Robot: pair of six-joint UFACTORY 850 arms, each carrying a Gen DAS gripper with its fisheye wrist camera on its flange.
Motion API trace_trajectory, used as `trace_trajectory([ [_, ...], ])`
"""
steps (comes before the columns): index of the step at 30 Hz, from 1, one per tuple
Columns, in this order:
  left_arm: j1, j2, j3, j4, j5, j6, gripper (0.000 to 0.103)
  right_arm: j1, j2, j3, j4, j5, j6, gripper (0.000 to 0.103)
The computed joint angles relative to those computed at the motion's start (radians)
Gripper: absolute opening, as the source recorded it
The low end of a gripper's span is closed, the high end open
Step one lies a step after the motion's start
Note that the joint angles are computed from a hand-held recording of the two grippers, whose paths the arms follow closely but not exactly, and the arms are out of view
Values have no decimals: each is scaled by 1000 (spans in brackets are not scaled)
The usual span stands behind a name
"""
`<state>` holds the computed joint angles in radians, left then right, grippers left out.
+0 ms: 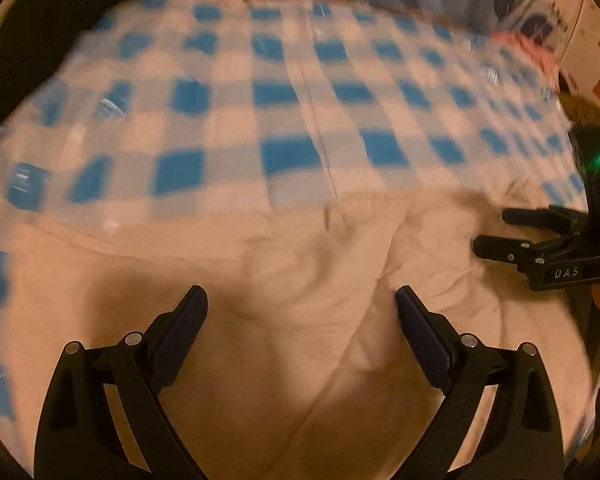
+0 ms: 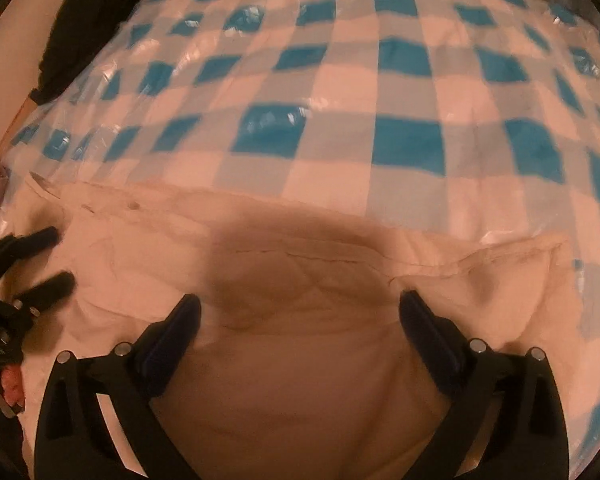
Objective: Fold large clothes
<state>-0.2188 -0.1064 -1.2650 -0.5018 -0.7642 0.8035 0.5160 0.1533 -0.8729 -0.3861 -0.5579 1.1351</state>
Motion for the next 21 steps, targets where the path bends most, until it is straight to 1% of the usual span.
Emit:
trace_trajectory([
  [1, 19, 18, 4, -24, -2, 21, 91, 23, 28, 7, -57, 19, 36, 95],
  [2, 45, 36, 8, -47, 13, 50, 91, 44, 34, 3, -113, 10, 73, 95],
  [3, 60, 44, 14, -41, 44, 61, 91, 58, 15, -15, -145, -33, 75, 96],
  [4, 63, 39, 10, -16, 68, 49, 91, 57, -11, -30, -135, -67, 57, 95],
  [5, 71, 12, -4, 32, 87, 2, 91, 33, -48, -31, -95, -86, 18, 95],
  [6, 82, -25, -19, 55, 80, -36, 91, 7, -66, -20, -47, -63, -20, 96],
  [7, 91, -54, -28, 54, 72, -46, 91, -22, -71, 2, 8, 2, -45, 97],
  [8, 110, -106, -45, 10, 32, -43, 91, -39, -60, 22, 21, 45, -28, 97],
  [9, 122, -126, -48, -35, 20, -28, 92, -35, -64, 21, -7, 46, -2, 97],
  [11, 114, -133, -42, -20, 38, -38, 92, -21, -84, -3, -13, -9, -18, 97],
  [12, 108, -130, -41, 5, 44, -50, 92, -25, -83, -9, 8, -20, -45, 97],
  [13, 107, -127, -47, 28, 35, -62, 92, -30, -76, -9, 36, -31, -78, 96],
  [14, 110, -116, -48, 42, 28, -71, 92, -22, -58, -14, 35, -66, -73, 96],
  [15, 118, -95, -40, 39, 29, -66, 92, -7, -40, -15, 8, -83, -40, 96],
  [16, 137, -65, -26, 3, 29, -33, 91, 21, 2, -7, -30, -94, 1, 96],
  [18, 191, 14, 21, -94, 30, 61, 91, 107, 78, 9, -162, -148, 123, 96],
  [20, 223, 69, 71, -129, 50, 129, 92, 179, 127, 27, -248, -202, 224, 96],
  [21, 233, 85, 96, -124, 69, 147, 92, 221, 164, 61, -289, -236, 297, 96],
])
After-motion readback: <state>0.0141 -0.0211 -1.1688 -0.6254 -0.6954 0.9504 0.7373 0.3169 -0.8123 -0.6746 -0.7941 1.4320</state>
